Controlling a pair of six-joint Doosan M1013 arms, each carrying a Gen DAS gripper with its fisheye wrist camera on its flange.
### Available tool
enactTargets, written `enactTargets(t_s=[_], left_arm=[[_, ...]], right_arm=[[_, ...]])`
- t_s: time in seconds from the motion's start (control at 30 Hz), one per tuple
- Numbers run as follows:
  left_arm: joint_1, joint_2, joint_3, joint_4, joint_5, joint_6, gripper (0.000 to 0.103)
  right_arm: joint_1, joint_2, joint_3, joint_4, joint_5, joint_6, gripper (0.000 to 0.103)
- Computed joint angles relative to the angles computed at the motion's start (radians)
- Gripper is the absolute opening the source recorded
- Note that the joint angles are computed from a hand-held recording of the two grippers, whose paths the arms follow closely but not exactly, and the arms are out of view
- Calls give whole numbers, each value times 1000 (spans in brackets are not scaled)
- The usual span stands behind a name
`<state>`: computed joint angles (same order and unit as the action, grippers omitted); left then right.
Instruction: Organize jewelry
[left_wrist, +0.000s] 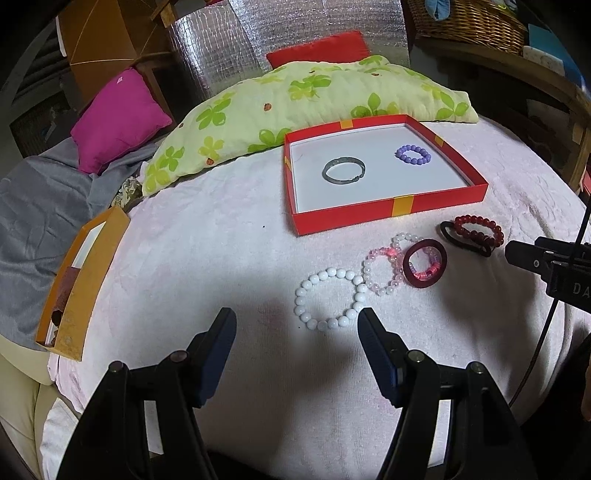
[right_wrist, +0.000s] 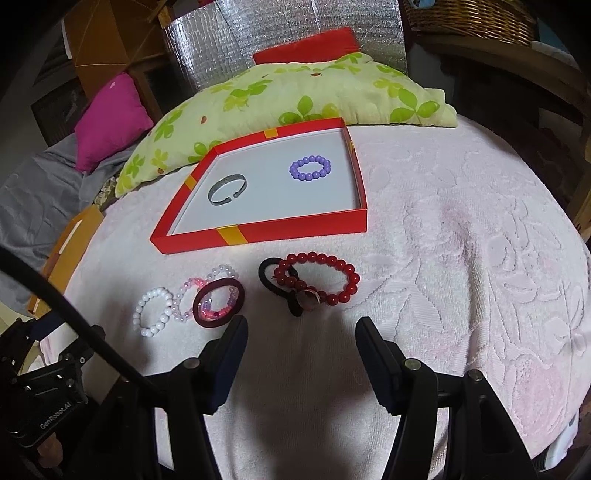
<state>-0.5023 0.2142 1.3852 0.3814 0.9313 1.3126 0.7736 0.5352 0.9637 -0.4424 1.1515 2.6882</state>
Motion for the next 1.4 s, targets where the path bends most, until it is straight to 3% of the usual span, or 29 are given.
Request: enactTargets(t_s=[0.8,1.2,1.4], left_arm=[[31,10,9,-64,-25,22,69],[93,31,18,-298,-71,140,69],[98,39,14,-334,-53,172,69]], right_arm=[[-3,17,-18,14,31,-18,65],[-22,-2,21,40,19,19,67],[-32,-31,76,46,-49,71,67]])
